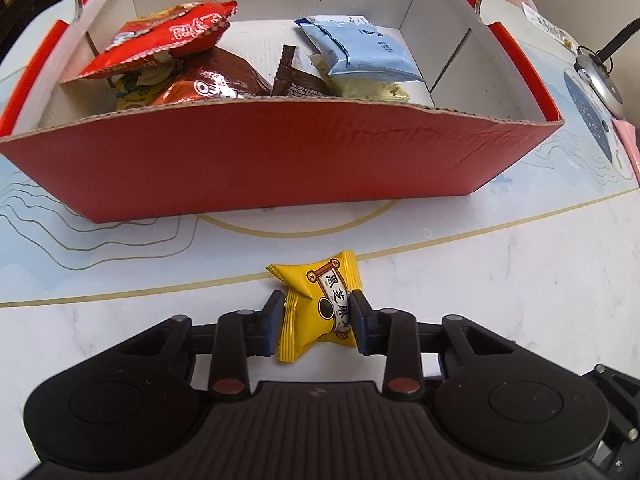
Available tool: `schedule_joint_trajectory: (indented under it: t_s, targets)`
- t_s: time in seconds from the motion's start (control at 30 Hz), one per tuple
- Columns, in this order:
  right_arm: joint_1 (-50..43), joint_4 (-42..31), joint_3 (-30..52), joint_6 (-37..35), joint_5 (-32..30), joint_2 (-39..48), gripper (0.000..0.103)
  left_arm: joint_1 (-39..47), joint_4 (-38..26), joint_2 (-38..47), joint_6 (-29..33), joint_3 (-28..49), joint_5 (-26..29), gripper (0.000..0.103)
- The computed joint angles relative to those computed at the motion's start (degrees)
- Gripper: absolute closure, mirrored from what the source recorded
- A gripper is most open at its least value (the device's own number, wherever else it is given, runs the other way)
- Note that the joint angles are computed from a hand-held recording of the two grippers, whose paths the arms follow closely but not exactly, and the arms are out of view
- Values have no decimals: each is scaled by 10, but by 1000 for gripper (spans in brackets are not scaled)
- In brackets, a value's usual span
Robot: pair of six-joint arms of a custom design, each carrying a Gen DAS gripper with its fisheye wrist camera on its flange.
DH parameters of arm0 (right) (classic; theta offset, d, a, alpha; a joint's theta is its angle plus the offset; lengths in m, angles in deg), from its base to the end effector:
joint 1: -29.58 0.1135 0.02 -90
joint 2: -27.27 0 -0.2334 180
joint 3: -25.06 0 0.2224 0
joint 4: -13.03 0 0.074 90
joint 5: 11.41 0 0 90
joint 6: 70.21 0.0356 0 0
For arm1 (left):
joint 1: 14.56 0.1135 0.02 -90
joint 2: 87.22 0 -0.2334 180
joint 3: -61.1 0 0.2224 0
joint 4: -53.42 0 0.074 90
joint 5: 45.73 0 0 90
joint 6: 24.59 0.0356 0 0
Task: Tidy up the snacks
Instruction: 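Grasp the yellow candy with the left tool while the right tool grasps the black candy, then carry the yellow and black candies with both tools over the red box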
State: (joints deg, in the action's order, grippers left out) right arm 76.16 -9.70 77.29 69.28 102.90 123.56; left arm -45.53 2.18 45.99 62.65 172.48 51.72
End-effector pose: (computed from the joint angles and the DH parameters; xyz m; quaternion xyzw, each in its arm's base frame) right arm 0.1807 0.1696 0.0930 0.0667 0.9562 0.0083 0.2849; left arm 0.3561 -0.2191 0.0964 0.2498 0.9549 -0.1041 0.1219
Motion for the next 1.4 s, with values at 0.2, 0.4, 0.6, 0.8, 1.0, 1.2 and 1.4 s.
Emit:
schedule_joint_trajectory:
  t_s: [0.2,0.4,0.6,0.8,1.0,1.2,1.4]
  targets:
    - [4,1,-10,15,11,-16,75,9,17,-38,2,-50,15,72]
    - [15,-1,-35,24,26,-65,85,35,28,-104,5,-113,44,72]
    - [31,-30,-25,34,52,-89,89,62,31,-170,13,-161,64,72]
    - [38,-50,-10,25,76,-122,90,73,28,-213,5,-177,82,72]
    - [19,-70,25,-24,90,-156,90,82,14,-247,5,-167,92,72]
    - [-36,-72,76,-99,83,-170,90,89,-3,-250,7,-118,90,72]
    - [-98,-55,144,-177,67,-139,90,91,-31,-214,11,-23,85,71]
